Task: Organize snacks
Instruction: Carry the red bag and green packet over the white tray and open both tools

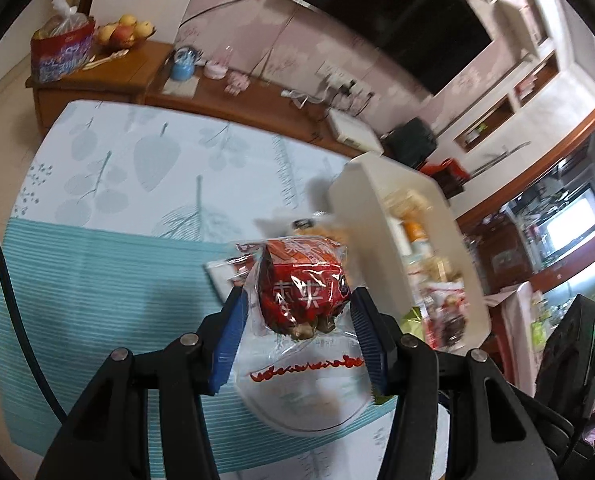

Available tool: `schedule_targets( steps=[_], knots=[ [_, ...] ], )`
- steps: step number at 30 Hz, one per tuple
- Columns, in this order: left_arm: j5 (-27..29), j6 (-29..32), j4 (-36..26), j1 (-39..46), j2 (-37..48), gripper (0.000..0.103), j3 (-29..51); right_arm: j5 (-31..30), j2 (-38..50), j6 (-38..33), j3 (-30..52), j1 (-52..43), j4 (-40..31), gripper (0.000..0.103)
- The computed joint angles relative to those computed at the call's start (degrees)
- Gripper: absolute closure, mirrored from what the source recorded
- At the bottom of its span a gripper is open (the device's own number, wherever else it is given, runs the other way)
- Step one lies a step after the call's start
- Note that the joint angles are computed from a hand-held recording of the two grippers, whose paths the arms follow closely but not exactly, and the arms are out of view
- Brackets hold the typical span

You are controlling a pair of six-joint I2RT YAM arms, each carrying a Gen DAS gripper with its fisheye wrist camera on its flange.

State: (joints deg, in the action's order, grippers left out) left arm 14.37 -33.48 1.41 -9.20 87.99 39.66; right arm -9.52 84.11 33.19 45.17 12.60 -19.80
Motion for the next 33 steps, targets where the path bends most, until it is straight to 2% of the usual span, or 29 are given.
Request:
schedule_targets(
  steps=[6, 13, 24, 33],
  knots=[
    [-2.6, -2.2, 2.4, -3.6, -1.3, 0.051, 1.0, -2.8, -4.3, -5.8, -1.4, -3.1, 4.3, 0.062],
    [-7.0, -5.9, 5.5, -8.6, -0.5, 0.051, 4.1, -4.9, -4.8, -15.5, 0.2, -9.3, 7.7, 0.062],
    [-13.0, -9.2, 4.1, -17.6, 9.9, 0.051, 18.2, -12.5, 4.9, -28.2, 11.9, -22.2, 5.0, 0.062],
    [-12.9, -9.8, 0.2, -22.1, 21.8, 0.051, 33.2, -13.9, 14.4, -34.6, 22.5, -28.8, 2.0, 0.061]
  ],
)
